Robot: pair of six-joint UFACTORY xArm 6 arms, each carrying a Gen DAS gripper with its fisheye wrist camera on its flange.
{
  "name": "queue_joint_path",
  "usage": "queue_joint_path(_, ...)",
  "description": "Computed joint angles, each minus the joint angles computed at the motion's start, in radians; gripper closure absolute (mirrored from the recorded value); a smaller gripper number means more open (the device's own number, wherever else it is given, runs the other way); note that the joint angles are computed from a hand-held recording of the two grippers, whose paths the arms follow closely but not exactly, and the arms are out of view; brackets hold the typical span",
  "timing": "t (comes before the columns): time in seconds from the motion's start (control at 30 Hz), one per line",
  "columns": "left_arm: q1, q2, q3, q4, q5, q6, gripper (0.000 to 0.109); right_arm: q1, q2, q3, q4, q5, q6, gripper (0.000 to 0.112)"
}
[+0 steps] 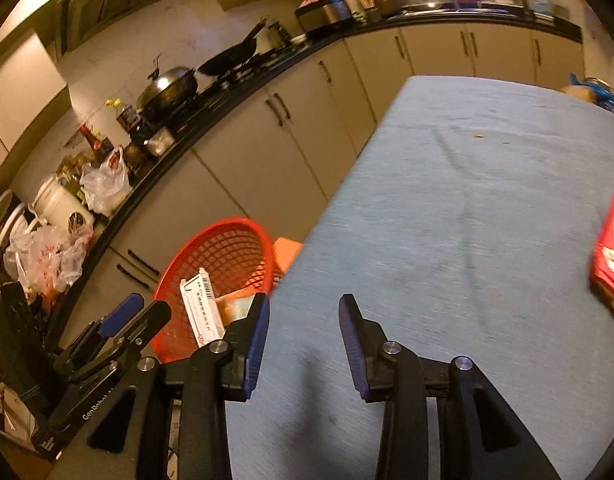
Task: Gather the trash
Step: 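Move both tools back over the table toward the red box and tan container, then grasp the red medicine box with the left gripper while the right gripper grasps the tan container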
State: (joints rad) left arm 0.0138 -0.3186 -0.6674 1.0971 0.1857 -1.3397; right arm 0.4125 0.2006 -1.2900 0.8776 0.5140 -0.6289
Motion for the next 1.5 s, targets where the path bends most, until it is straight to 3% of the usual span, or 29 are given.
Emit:
queue_joint_path(0.27,-0.159,0.114,-0.105,-0.075,0.053,0.086,0.045,-0.133,-0.144,0.157,0.06,-0.031,-0.083,0.073)
queue_joint_path(0.4,-0.224,0.171,-0.158,-0.128,0.066,0.142,0.045,-0.255,-0.192,0.193,0.081,-0.03,-0.106,0.073)
queue_joint_path(0.53,-0.279,0.233,-0.215,-0.2,0.076,0.222,0.045,-0.386,-0.184,0.19,0.0,-0.061,-0.013,0.073)
queue_joint_path(0.7,-0.341,0.314,-0.296,-0.353,0.088,0.381,0.044,-0.47,-0.111,0.146,-0.141,-0.054,0.129,0.077)
queue_joint_path(0.83,-0.382,0.356,-0.351,-0.405,0.107,0.454,0.039,-0.502,-0.052,0.097,-0.114,0.015,0.109,0.088)
queue_joint_path(1.03,-0.437,0.439,-0.48,-0.483,0.173,0.553,0.038,-0.503,-0.009,0.074,-0.115,0.028,0.095,0.104)
queue_joint_path(1.2,-0.467,0.54,-0.616,-0.625,0.206,0.684,0.032,-0.504,-0.04,0.121,-0.066,-0.062,0.034,0.106)
queue_joint_path(1.4,-0.505,0.758,-0.915,-0.878,0.303,0.91,0.026,-0.541,-0.039,0.126,0.044,-0.135,0.011,0.106)
queue_joint_path(1.43,-0.509,0.803,-0.983,-0.942,0.333,0.978,0.024,-0.546,-0.037,0.123,0.063,-0.132,0.004,0.106)
queue_joint_path(1.5,-0.512,0.911,-1.149,-0.945,0.422,0.988,0.024,-0.556,-0.033,0.117,0.098,-0.127,-0.011,0.106)
